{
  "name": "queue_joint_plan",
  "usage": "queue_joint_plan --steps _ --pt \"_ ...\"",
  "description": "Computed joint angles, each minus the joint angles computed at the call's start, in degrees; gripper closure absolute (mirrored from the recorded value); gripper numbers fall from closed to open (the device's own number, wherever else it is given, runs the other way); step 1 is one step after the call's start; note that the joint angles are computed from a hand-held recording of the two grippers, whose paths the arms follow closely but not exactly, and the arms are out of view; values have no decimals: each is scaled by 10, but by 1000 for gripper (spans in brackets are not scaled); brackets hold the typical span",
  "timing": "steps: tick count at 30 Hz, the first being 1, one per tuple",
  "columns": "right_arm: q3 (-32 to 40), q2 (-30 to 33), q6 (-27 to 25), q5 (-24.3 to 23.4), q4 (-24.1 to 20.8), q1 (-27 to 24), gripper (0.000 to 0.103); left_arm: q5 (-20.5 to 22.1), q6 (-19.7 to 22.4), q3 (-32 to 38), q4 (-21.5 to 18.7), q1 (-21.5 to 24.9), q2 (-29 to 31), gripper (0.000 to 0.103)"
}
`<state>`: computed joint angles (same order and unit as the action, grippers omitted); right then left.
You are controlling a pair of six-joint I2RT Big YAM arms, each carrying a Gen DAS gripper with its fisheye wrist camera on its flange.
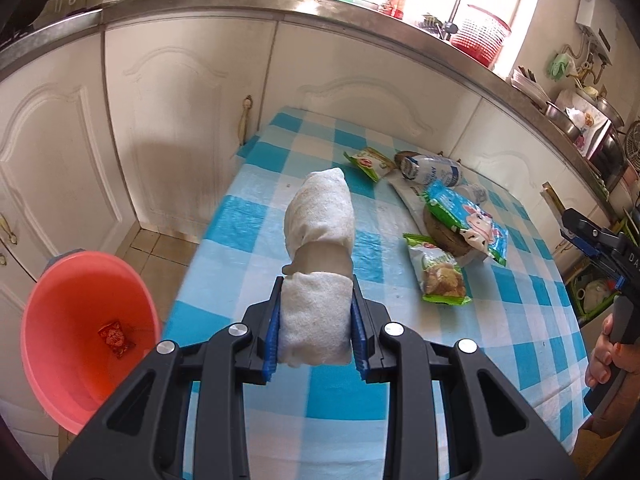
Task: Collect trash
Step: 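Carry the tissue and foil tray over the red bucket, then open both grippers to drop tissue and foil tray into the bucket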
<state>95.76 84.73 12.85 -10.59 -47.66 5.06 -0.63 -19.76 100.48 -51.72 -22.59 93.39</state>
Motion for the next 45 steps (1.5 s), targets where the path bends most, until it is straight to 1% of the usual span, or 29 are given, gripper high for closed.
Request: queue_joint_plan --steps 4,9,16,20,25,34,45 --pt "15 4 -4 -2 -12 21 35 -11 -1 -20 4 16 -16 72" --pt "38 18 -21 11 -31 62 35 -22 -2 -49 9 40 -39 72" --pt "85 59 -39 -3 -67 119 35 -56 2 -85 1 76 -66 72" --pt "120 87 -52 -7 -89 153 35 -72 4 -105 -6 96 -78 72" --pt "175 128 -71 -10 -119 191 35 -84 5 -132 -2 117 -94 72" --pt "273 209 -109 -15 -175 243 35 -117 10 -167 1 140 -110 72" --pt "383 295 -164 6 -246 287 35 -123 4 -188 -9 158 -109 72"
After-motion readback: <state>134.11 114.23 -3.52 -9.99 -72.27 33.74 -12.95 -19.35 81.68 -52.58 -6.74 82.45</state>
